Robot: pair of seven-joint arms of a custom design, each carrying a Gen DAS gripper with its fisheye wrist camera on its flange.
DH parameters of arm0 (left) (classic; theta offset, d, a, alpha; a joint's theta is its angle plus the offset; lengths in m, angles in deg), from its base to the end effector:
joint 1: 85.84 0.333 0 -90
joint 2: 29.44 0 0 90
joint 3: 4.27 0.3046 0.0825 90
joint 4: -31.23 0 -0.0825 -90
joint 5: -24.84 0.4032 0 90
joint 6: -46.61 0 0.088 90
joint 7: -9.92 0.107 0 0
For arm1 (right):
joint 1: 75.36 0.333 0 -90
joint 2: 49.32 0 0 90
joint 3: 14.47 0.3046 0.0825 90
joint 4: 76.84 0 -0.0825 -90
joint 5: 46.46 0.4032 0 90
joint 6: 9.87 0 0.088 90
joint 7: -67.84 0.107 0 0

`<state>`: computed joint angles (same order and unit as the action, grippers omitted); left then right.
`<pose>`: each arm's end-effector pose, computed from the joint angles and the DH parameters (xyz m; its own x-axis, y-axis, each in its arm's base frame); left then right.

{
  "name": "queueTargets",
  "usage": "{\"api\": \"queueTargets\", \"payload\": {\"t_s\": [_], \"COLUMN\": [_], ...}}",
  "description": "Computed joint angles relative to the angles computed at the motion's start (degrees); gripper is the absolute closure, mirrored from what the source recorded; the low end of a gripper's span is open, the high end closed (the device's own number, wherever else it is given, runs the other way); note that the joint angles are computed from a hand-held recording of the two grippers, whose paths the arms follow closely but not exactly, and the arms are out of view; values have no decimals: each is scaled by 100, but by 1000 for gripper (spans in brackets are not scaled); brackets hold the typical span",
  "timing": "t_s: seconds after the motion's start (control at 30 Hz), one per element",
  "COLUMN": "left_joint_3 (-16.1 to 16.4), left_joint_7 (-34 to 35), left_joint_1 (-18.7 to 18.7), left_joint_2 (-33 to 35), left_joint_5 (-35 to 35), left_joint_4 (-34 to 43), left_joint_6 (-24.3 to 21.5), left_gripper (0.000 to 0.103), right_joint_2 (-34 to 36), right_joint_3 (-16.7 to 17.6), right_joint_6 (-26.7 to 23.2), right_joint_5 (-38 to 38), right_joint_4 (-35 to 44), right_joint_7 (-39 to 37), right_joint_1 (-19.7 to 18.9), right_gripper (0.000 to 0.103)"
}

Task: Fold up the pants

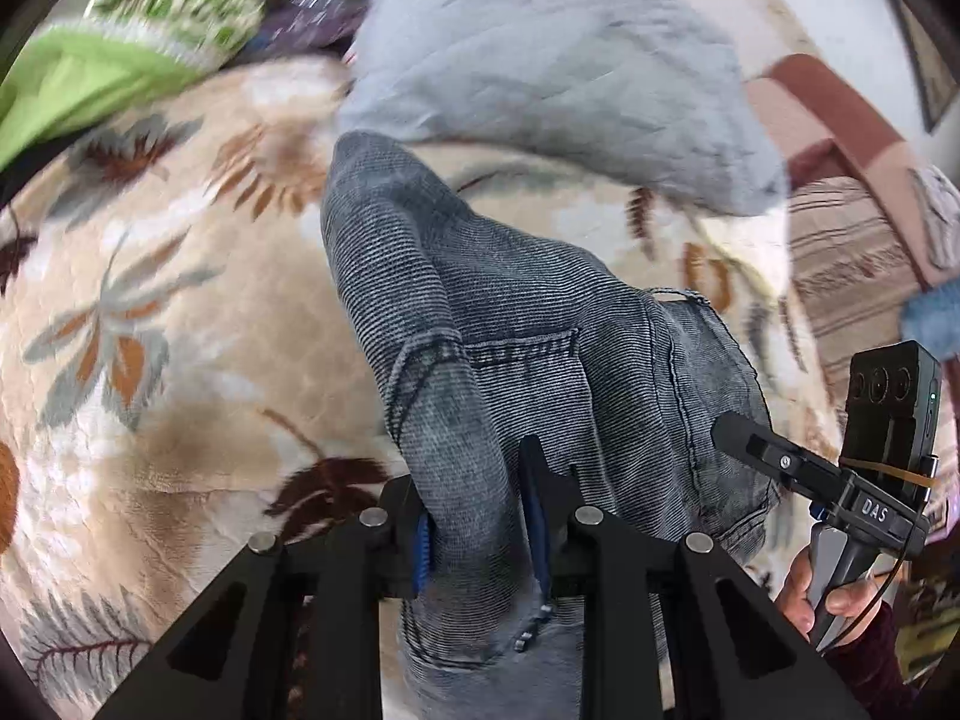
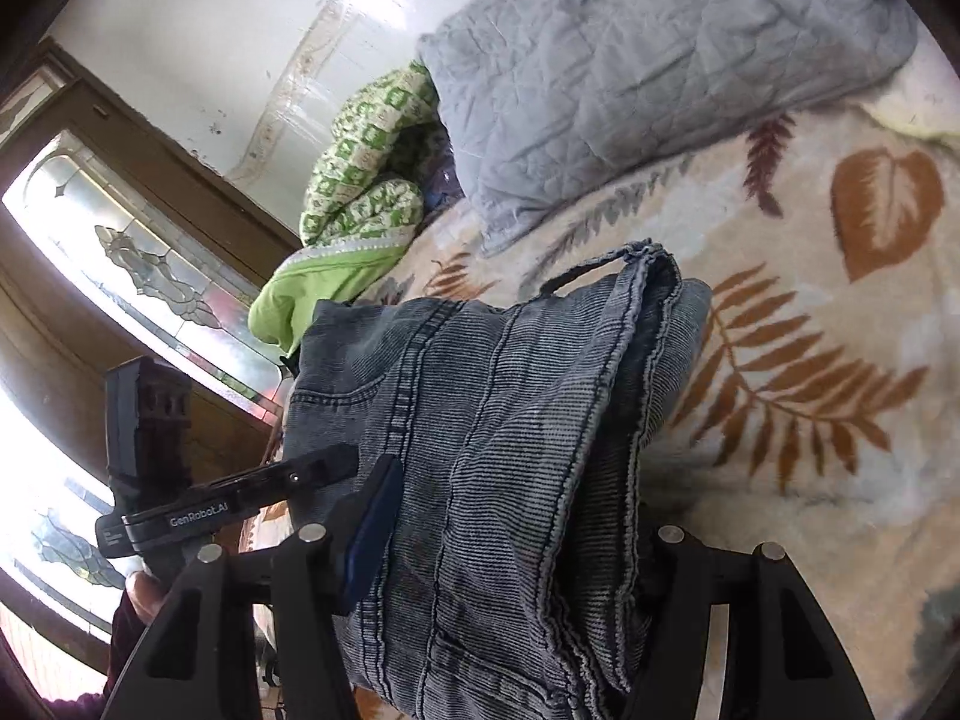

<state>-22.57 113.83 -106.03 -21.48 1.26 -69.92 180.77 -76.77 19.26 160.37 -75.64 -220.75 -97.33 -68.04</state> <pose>0.5158 -0.4055 0.5154 -0.6542 -0.6857 0.3191 -0.7410 0.4966 -0.4521 0.3305 0.3538 0.4877 -0.2346 -0.7190 -0.6542 -0.6087 0.6333 -0.4779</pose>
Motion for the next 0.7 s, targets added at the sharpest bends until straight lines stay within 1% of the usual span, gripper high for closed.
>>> {"api": "queueTargets", "payload": {"t_s": [0.07, 0.1, 0.13, 0.17, 0.2, 0.23, 0.27, 0.33, 0.37, 0.4, 0.43, 0.47, 0.5, 0.53, 0.6, 0.7], "left_joint_3": [76, 75, 69, 60, 52, 45, 48, 99, 108, 104, 100, 100, 104, 103, 107, 101], "left_joint_7": [-358, -453, -503, -546, -604, -646, -719, -1132, -1228, -1280, -1298, -1320, -1276, -1197, -1045, -958], "left_joint_1": [-57, -63, -48, -39, -47, -55, -70, -151, -148, -143, -135, -133, -118, -113, -158, -283], "left_joint_2": [192, 256, 311, 326, 356, 337, 323, 276, 194, 59, -99, -333, -534, -798, -1272, -2012], "left_joint_5": [409, 480, 477, 487, 545, 608, 702, 1089, 1172, 1221, 1252, 1304, 1281, 1202, 1088, 1187], "left_joint_4": [24, 34, 25, 2, 40, 22, 24, 66, 3, -95, -229, -428, -613, -849, -1215, -1735], "left_joint_6": [80, 94, 130, 182, 204, 235, 236, 111, 81, 101, 160, 262, 359, 503, 680, 992], "left_gripper": [67, 64, 57, 52, 50, 48, 43, 32, 32, 32, 32, 32, 32, 32, 32, 29], "right_joint_2": [308, 419, 506, 549, 482, 444, 467, 505, 502, 445, 312, 221, 81, -110, -435, -930], "right_joint_3": [-32, -63, -80, -15, 204, 267, 179, -194, -369, -457, -479, -481, -505, -500, -461, -344], "right_joint_6": [-67, -143, -24, 188, 358, 392, 260, -81, -312, -528, -741, -811, -915, -1132, -1389, -1912], "right_joint_5": [33, 33, -26, -158, -378, -476, -378, -132, 30, 121, 139, 89, 76, 100, 124, 207], "right_joint_4": [42, 40, -26, -95, -147, -154, -121, -72, -12, 24, 44, 33, 10, 3, -55, -14], "right_joint_7": [-2, 40, 173, 371, 636, 706, 547, 243, 124, 108, 162, 231, 257, 284, 403, 506], "right_joint_1": [-32, -20, -52, -176, -448, -519, -390, 77, 312, 469, 567, 610, 692, 802, 950, 1188], "right_gripper": [39, 38, 37, 36, 36, 35, 35, 33, 32, 31, 31, 30, 30, 29, 29, 29]}}
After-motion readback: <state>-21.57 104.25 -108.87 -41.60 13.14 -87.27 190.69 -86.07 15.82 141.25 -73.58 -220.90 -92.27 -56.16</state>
